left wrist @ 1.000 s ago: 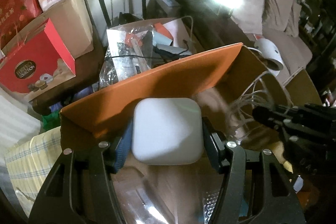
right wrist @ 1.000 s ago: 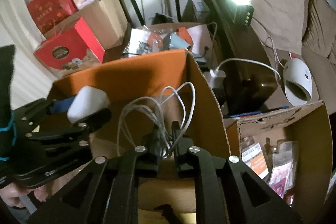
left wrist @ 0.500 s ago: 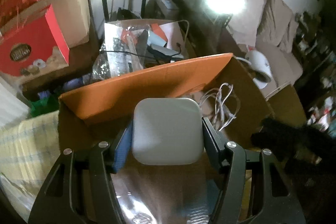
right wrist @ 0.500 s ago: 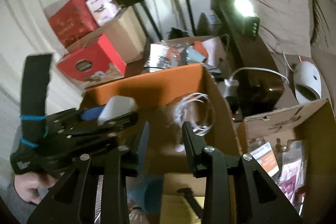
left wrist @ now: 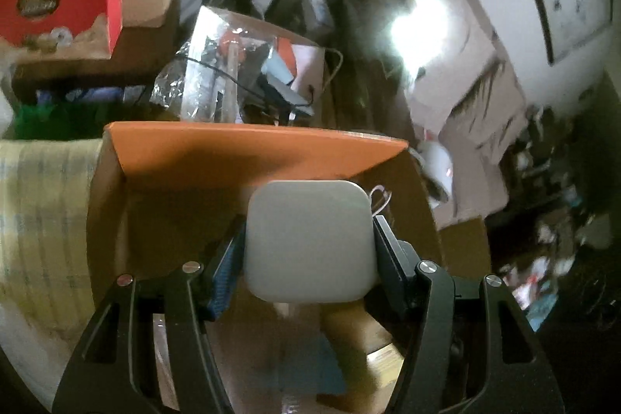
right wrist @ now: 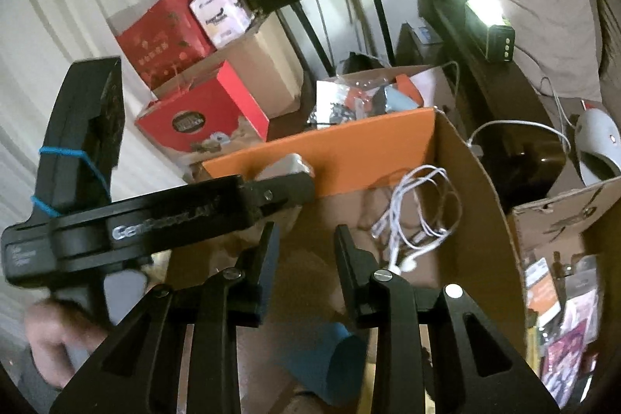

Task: Organize objects
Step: 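Lower the cable and white case into the box and open both grippers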

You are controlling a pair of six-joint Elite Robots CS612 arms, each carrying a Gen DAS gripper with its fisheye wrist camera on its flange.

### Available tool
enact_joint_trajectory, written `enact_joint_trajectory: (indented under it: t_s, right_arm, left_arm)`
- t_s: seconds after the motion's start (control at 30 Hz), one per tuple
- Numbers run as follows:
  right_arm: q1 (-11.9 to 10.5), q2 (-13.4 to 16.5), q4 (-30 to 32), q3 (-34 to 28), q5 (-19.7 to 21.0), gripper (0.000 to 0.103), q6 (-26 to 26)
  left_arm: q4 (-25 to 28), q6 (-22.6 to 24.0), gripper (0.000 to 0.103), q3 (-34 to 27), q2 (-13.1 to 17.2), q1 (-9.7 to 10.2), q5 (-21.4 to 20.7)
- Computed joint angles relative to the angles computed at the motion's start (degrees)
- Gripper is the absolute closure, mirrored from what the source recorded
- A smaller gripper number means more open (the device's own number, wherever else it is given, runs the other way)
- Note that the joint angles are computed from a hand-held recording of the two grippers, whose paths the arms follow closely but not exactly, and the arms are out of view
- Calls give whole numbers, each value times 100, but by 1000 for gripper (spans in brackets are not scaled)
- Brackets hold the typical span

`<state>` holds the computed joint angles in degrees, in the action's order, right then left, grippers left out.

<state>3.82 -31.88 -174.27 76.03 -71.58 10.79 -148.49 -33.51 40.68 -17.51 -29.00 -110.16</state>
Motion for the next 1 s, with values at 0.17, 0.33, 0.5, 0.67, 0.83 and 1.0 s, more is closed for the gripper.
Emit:
enact_joint_trajectory:
  t_s: [0.17, 0.33, 0.5, 0.67, 0.83, 1.0]
  right_arm:
    - [14, 23, -297, 14, 51, 72, 224]
    - [16, 53, -382, -16, 170, 63, 329]
    - [52, 101, -478, -49, 280, 58, 342]
    - [77, 177, -525, -158, 177, 68, 504]
    - [66, 175, -329, -214, 114, 84, 435]
    - [70, 132, -31, -254, -173, 85, 83]
  left_arm:
    - [-164, -488, 44, -14, 59, 73, -274]
    - [-405, -914, 44, 8, 98, 138, -555]
    - [-467, -1213, 44, -68, 190, 168, -940]
    - [-537, -1363, 44, 3, 166, 154, -1106]
    - [-356, -1187, 35, -67, 162, 161, -1012]
    - [-199, -882, 20, 17, 53, 166, -656]
